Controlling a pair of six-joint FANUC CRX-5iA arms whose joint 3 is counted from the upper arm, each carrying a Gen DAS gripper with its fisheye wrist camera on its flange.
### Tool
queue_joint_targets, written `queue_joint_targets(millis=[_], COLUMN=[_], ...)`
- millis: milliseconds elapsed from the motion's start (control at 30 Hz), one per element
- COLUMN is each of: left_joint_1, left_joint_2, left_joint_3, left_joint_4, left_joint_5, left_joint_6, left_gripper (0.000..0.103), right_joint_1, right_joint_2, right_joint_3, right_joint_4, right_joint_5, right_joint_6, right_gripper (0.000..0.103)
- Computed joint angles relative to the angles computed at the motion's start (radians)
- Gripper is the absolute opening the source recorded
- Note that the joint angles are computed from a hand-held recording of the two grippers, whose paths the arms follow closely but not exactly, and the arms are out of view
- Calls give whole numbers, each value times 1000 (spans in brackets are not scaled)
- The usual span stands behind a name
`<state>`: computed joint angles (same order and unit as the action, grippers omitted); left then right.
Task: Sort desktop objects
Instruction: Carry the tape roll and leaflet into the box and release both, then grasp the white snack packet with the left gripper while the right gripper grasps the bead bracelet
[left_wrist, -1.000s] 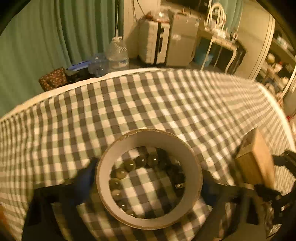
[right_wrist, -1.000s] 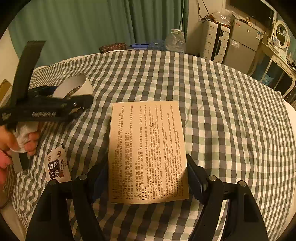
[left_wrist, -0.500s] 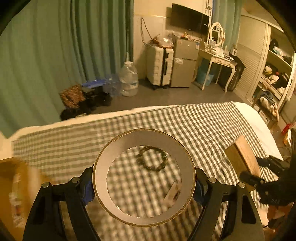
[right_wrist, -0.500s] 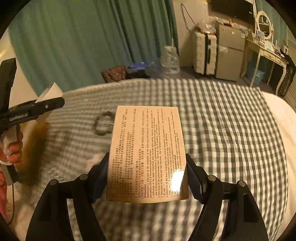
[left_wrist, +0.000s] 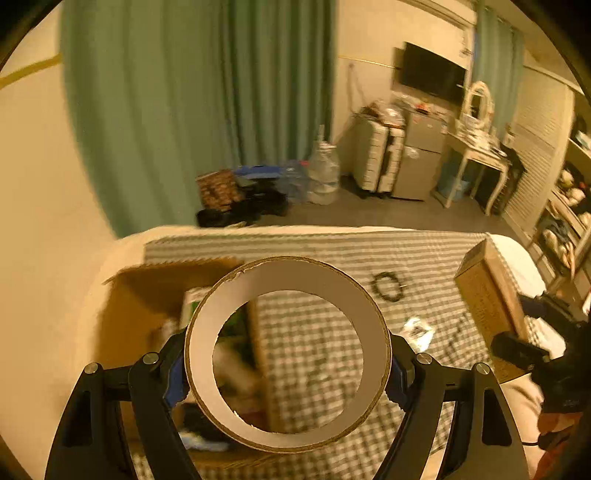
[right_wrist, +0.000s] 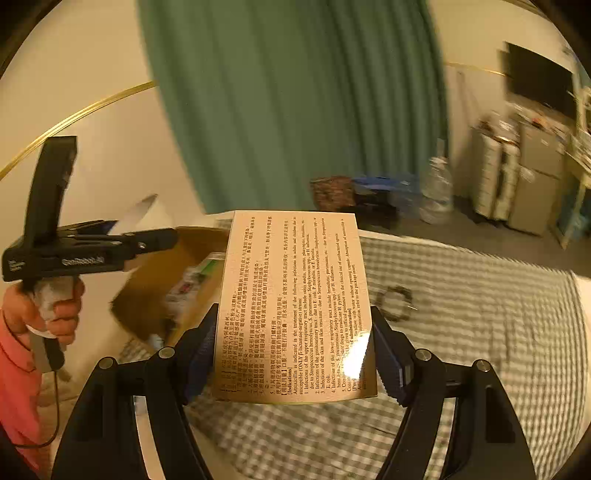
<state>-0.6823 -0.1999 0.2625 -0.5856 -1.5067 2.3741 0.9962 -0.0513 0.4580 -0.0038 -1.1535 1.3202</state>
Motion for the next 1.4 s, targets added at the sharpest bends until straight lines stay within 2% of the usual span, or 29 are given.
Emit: queue_joint_targets(millis=[100, 300, 467, 567, 633, 667, 700, 733, 833, 1000, 1167, 1300, 1400], left_joint_1=[33, 213, 336, 409, 446, 450, 442, 424, 375, 123, -62, -126, -151], left_joint_2=[-70, -224, -327, -370, -393, -402, -400, -396, -370, -263, -162, -27, 83], left_joint_3=[-89, -327, -480, -546, -584, -596, -597, -597, -578, -441, -329, -232, -172], left_joint_4=[8, 147, 221, 281, 309, 310, 300, 283, 258, 59, -52, -48, -28], left_joint_5=[0, 114, 190, 223, 249, 254, 257, 263, 261, 142, 113, 145, 203], left_joint_6=[27, 31, -34, -85, -98, -95, -81, -61, -49, 103, 251, 309, 304], left_gripper=[83, 83, 83, 83, 87, 94, 97, 98, 99, 100, 103, 103, 103], right_joint_1=[66, 112, 126, 123, 126, 127, 131, 132, 137, 114, 68, -12, -107], right_joint_2=[41, 221, 434, 499, 522, 524, 519, 516, 500, 385, 207, 105, 47], right_joint_3=[42, 206, 457, 524, 523, 511, 488, 474, 437, 280, -11, -171, -253], right_joint_4=[-6, -66, -131, -160, -157, -153, -138, -124, -99, -35, 174, 273, 286], right_joint_5=[-1, -29, -121, -135, -101, -77, -45, -26, 14, 68, 120, 134, 174], right_joint_6=[-2, 28, 10, 9, -22, -38, -54, -66, -109, -130, -168, -228, -278], right_gripper=[74, 74, 74, 75, 75, 79, 86, 88, 89, 89, 90, 90, 90])
